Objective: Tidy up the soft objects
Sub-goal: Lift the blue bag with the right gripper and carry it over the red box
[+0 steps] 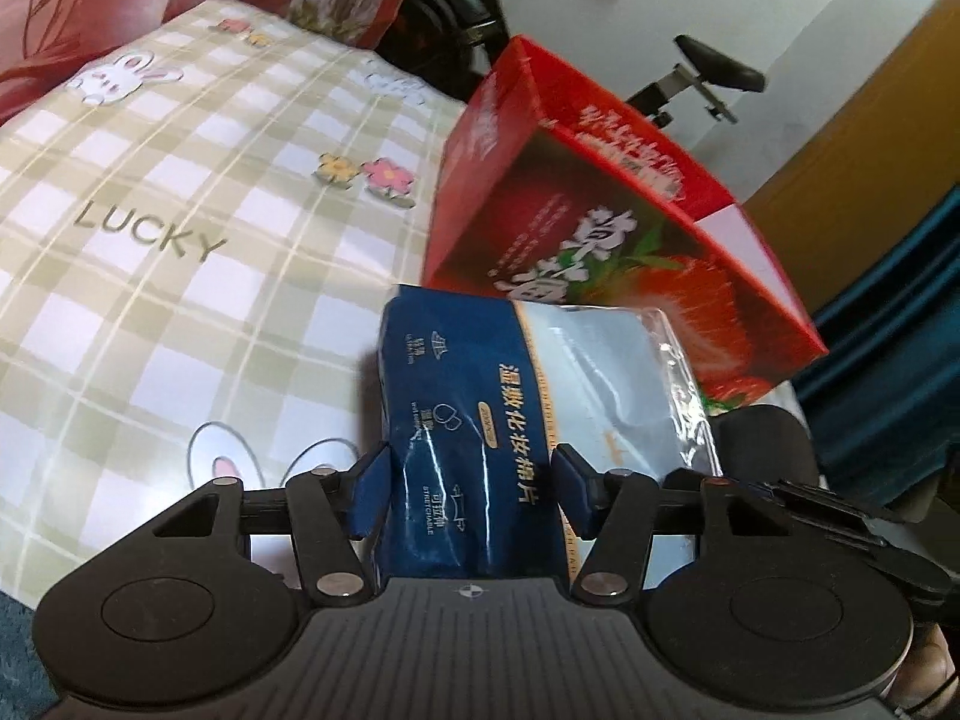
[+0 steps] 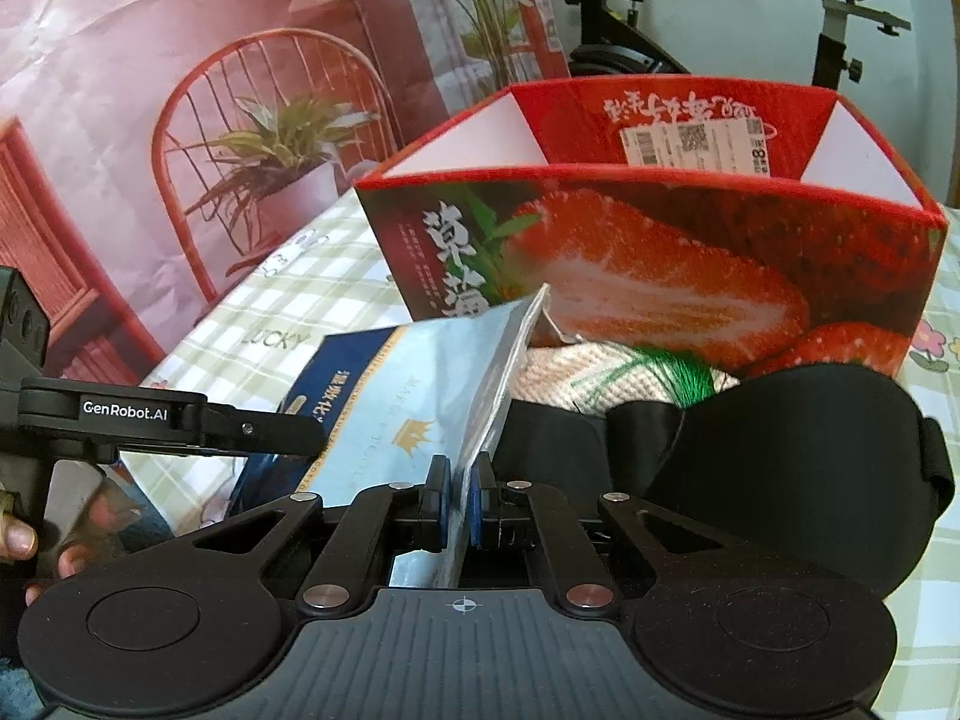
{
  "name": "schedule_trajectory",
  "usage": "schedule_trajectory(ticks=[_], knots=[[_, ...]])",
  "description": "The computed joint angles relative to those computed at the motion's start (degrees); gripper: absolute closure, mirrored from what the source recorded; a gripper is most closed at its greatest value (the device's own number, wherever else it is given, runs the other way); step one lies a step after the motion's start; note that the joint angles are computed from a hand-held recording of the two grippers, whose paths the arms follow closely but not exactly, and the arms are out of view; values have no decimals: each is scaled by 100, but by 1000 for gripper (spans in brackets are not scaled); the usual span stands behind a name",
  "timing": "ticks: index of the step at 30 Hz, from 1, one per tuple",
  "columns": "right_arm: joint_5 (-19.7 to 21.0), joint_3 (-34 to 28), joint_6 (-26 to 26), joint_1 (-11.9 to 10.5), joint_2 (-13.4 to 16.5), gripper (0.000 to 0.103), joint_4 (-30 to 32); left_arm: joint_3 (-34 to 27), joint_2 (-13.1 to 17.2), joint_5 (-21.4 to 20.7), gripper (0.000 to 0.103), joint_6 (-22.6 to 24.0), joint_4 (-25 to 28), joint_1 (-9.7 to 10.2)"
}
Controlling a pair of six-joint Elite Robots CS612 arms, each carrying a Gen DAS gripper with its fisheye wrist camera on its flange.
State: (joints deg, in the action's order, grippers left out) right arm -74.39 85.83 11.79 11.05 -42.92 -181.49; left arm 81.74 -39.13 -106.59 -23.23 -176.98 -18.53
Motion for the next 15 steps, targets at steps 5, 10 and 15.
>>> schedule_trajectory(ticks=[5, 10, 15], knots=[[27, 57, -22, -16, -36, 97, -246, 25, -37, -66, 56, 161, -159, -5], [103, 96, -142, -20, -79, 98, -486, 80, -56, -289, 58, 305, -559, 6], [50, 101, -138, -13, -128, 98, -591, 103, -81, -399, 58, 361, -667, -3]])
